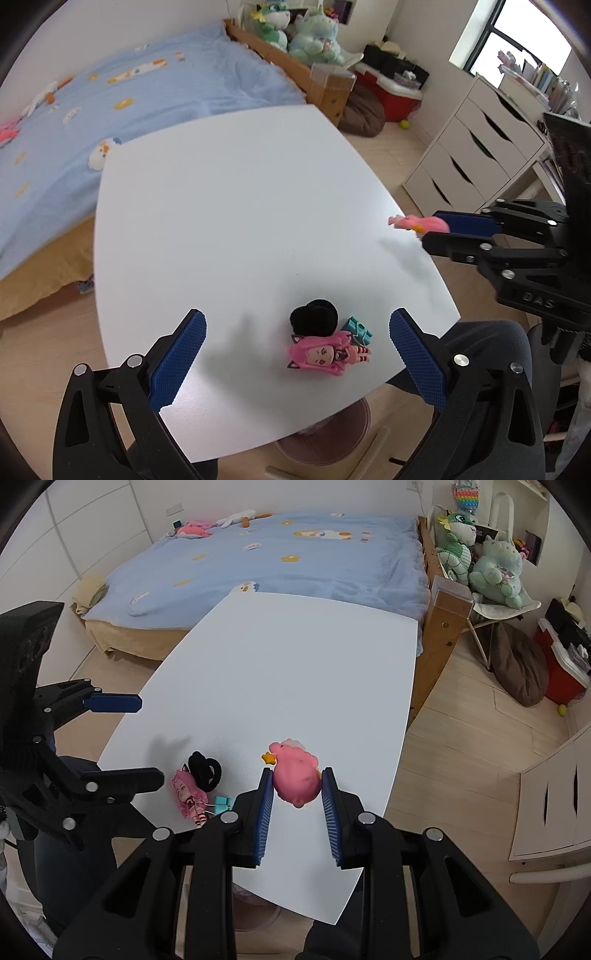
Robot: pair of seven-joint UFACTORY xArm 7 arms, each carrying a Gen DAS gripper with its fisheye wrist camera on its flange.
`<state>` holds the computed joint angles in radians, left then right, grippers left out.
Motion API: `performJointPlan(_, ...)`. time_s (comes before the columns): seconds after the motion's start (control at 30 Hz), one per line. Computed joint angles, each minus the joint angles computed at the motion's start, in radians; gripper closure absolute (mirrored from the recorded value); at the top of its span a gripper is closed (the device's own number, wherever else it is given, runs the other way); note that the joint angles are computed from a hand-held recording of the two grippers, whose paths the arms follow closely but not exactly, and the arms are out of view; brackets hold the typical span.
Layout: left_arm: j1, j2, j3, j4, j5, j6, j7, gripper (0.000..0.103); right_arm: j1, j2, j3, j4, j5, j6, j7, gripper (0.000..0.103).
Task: Collect trash
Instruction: 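Grasp the black pompom with the left gripper while the right gripper holds the pig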
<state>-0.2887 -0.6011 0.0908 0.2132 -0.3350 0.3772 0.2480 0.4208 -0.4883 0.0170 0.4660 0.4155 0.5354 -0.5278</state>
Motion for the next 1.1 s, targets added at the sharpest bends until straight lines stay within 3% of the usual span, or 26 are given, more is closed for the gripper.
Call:
performJointPlan(0.2,-0.019,0.120,-0.008,0.052,-0.025,-0.003,-0.007,0.009,-0.013,-0.016,-0.009,-0.010,-0.009,0.000,0.003,0.077)
performJointPlan(0.27,-0.016,0.145,-0.018,0.064,-0.029,0.000,-0.009,0.022,-0.012,-0.021,-0.012,-0.014,-0.008,0.002,0.000,0.077)
performJointPlan(0.6,-0.010,0.219,-0.044,0.090,-0.055,-0.014,0.000,0.048,-0.006,-0.013,-0.015,-0.010,0.005,0.001,-0.010,0.077)
performJointPlan(0.7,-0.007,0.228,-0.045,0.090,-0.061,-0.020,0.003,0.059,-0.003,-0.008,-0.014,-0.009,0.010,-0.001,-0.014,0.077)
performJointPlan(0.77,-0.006,0.229,-0.044,0.086,-0.066,-0.029,0.005,0.072,-0.002,-0.006,-0.014,-0.009,0.013,-0.003,-0.015,0.077)
performJointPlan(1.1,0.024,0.163,-0.039,0.050,-0.035,-0.062,-0.008,0.076,0.007,-0.013,-0.006,-0.015,0.016,-0.016,-0.017,0.077)
